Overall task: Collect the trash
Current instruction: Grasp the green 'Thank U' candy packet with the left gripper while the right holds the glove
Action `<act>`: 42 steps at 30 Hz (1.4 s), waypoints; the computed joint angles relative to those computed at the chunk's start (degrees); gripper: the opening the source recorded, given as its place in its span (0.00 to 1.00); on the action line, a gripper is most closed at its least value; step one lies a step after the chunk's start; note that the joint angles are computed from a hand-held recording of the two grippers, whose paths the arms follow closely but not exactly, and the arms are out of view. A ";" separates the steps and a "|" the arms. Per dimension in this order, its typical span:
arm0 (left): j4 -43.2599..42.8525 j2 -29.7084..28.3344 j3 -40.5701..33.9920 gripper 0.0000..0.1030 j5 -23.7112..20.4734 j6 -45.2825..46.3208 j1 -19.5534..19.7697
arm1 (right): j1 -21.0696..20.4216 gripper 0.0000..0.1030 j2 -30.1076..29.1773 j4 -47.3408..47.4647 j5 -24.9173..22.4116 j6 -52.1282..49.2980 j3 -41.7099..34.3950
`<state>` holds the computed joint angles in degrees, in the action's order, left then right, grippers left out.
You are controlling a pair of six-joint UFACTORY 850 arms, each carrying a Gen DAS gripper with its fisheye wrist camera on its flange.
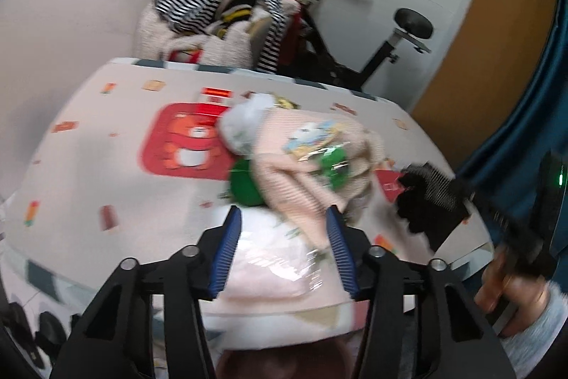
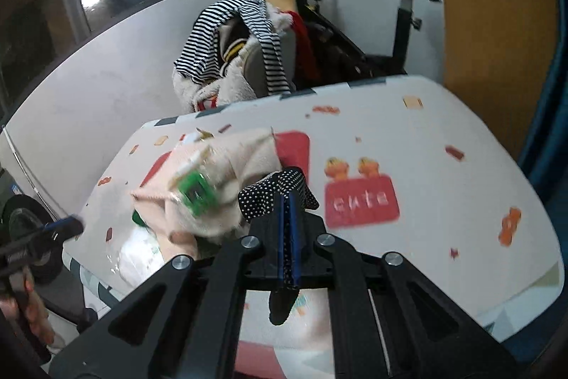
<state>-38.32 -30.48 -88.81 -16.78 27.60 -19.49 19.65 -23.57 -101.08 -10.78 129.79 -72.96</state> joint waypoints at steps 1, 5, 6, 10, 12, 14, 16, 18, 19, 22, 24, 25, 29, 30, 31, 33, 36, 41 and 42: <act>0.79 -1.99 -2.73 0.42 -1.38 -1.22 -0.59 | -0.14 0.07 0.17 -1.80 0.28 2.25 0.49; 7.38 -8.78 -12.42 0.42 -5.29 -8.65 -2.69 | -0.71 0.07 1.33 -9.54 0.96 11.29 2.94; 9.85 -10.41 -14.74 0.42 -6.12 -11.29 -3.13 | -0.85 0.07 1.55 -10.76 1.05 12.86 3.36; 20.13 -18.32 -26.24 0.42 -11.40 -24.50 -4.40 | -1.31 0.07 2.33 -19.73 1.46 22.40 4.47; 24.49 -21.89 -31.73 0.42 -13.86 -29.42 -5.01 | -1.34 0.07 2.57 -22.71 1.24 24.83 4.80; 28.97 -23.84 -34.76 0.42 -15.35 -33.04 -5.45 | -1.37 0.07 2.75 -24.24 1.03 25.78 5.05; 33.05 -26.02 -38.10 0.42 -17.06 -36.72 -6.05 | -1.51 0.07 2.90 -27.07 0.87 28.31 5.28; 35.78 -27.60 -40.33 0.43 -18.24 -39.28 -6.42 | -1.72 0.07 3.03 -30.08 0.74 31.19 5.54; 36.34 -28.00 -40.81 0.42 -18.32 -39.75 -6.55 | -1.79 0.07 3.12 -31.22 0.67 32.32 5.66; 37.73 -28.26 -40.75 0.11 -17.69 -39.73 -6.85 | -1.81 0.07 3.33 -33.57 0.43 34.68 6.00; 37.00 -28.08 -40.35 0.01 -17.51 -37.87 -6.90 | -1.54 0.07 3.60 -33.77 0.19 35.15 6.32; 35.73 -27.27 -38.93 0.01 -16.46 -36.52 -6.75 | -1.49 0.07 3.73 -33.79 0.16 35.22 6.42; 27.62 -23.10 -32.48 0.00 -12.22 -30.12 -5.58 | -1.35 0.07 4.33 -34.37 0.02 35.53 6.92; 25.12 -21.55 -30.34 0.00 -10.87 -27.97 -5.20 | -1.28 0.07 4.47 -34.43 -0.01 35.63 7.00; 23.88 -20.53 -29.05 0.00 -10.14 -26.95 -5.10 | -1.24 0.07 4.60 -34.85 -0.06 36.11 7.11; 20.61 -18.27 -26.32 0.00 -8.78 -23.77 -4.79 | -1.17 0.07 4.88 -35.50 -0.01 36.83 7.17; 17.49 -18.35 -27.19 0.01 -10.93 -22.86 -4.19 | -0.80 0.07 5.27 -36.00 -0.15 37.42 7.27; 22.65 -21.12 -31.49 0.60 -13.23 -29.53 -5.04 | -0.78 0.07 6.08 -39.97 -1.04 41.70 8.04; 25.16 -21.78 -32.41 0.60 -13.56 -31.17 -5.45 | -0.87 0.07 6.19 -40.49 -1.03 42.26 8.19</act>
<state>-13.16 -52.26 -121.22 -30.34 -3.57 -24.95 18.77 -17.39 -141.57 -11.81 172.05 -64.77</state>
